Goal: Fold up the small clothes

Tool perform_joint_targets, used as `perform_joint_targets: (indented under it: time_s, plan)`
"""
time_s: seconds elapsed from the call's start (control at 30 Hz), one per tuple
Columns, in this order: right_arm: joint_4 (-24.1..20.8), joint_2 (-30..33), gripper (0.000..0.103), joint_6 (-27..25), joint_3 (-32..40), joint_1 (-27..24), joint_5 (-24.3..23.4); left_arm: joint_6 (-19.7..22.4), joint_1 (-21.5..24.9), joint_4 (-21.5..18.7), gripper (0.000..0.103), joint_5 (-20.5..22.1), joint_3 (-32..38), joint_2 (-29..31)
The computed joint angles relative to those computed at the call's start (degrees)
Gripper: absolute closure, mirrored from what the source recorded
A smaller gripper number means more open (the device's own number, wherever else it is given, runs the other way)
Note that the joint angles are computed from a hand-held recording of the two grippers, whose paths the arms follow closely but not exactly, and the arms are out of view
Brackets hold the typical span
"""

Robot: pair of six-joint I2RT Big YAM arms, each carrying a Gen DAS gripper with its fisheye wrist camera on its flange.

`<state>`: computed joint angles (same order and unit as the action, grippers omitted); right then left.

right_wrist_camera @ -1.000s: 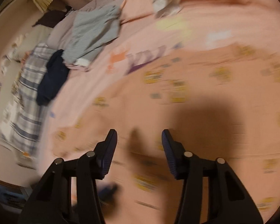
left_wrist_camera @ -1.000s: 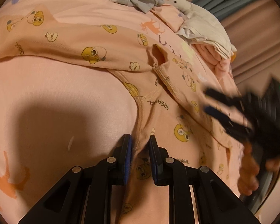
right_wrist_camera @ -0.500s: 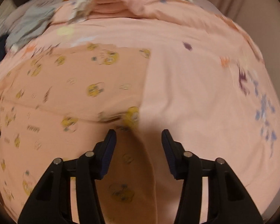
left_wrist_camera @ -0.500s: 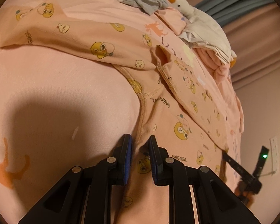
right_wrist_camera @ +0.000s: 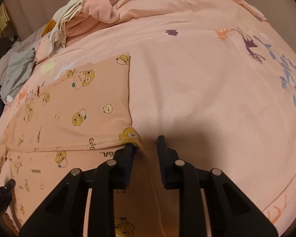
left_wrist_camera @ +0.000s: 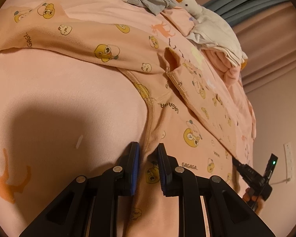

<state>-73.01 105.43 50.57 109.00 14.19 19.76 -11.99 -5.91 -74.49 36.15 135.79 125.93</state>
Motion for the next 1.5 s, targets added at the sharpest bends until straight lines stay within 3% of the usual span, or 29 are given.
perform_joint_targets:
  time_s: [0.1,0.27,0.4,0.53,0.6,0.7,0.87,0.93,1.03,1.13,1.2,1.23,1.33,1.4,1.43,1.5]
  plan:
    - [-1.9,0.5,0.082,-0.4,1.1,0.1,0.8,0.9,-0.1,-0.1,0.083,-0.4,0.0,-0.1]
    - [-0.4,-2.0,0.082,1.8,-1.8,-1.0,-2.6,0.6,-0.4,0.3,0.083,-1.2,-0.6,-0.5]
    - [-2.8,-2.6,0.079,4.5,-1.3,-0.7,-4.8,0.3,-0.4,0.6,0.083,-1.1,-0.9,-0.7]
    - [0.9,-4.0,0.076,6.7,-1.5,-1.1,-9.0,-2.3,0.0,1.6,0.083,0.4,-1.7,-0.9]
    - [2.3,-3.7,0.076,5.7,-0.3,-0.8,-7.9,-2.4,0.0,1.0,0.083,0.2,-1.0,-0.6]
    - [-0.1,-0.7,0.076,3.6,4.2,0.3,-4.5,-0.9,-0.7,0.0,0.083,-2.2,0.3,-0.4]
    - [1.3,1.0,0.080,5.4,2.0,-0.7,-8.1,1.5,-0.9,1.7,0.083,-6.0,-0.7,-1.8]
    - [2.8,0.7,0.080,2.6,0.9,0.0,-5.1,0.0,0.1,2.8,0.083,-6.2,-1.2,-2.2]
    - [-0.9,3.0,0.080,0.3,4.3,0.7,-2.7,-4.3,2.6,5.5,0.081,-6.9,-1.5,-2.8]
    - [-3.3,4.5,0.078,-0.9,6.4,1.0,-0.9,-8.2,5.2,8.6,0.081,-10.3,-1.5,-3.2]
    - [-2.5,4.2,0.078,-0.3,5.8,1.1,-0.3,-12.0,7.3,12.0,0.081,-7.4,-2.6,-3.8]
    - [-1.6,3.8,0.077,-0.1,5.0,1.1,0.0,-15.4,9.2,14.5,0.081,-2.8,-2.7,-3.4]
    - [0.0,3.0,0.077,0.1,3.5,1.2,0.4,-18.9,11.9,12.6,0.082,1.7,4.2,1.4]
    - [0.8,2.7,0.077,0.1,3.0,1.5,0.8,-18.6,12.7,11.7,0.081,-0.6,7.4,3.3]
    - [1.6,2.3,0.077,-0.3,2.2,1.6,1.3,-18.5,13.1,13.6,0.081,-1.8,6.5,3.2]
    - [3.0,1.8,0.077,-1.2,1.0,2.0,2.5,-19.2,13.8,13.1,0.081,-1.2,8.5,5.0]
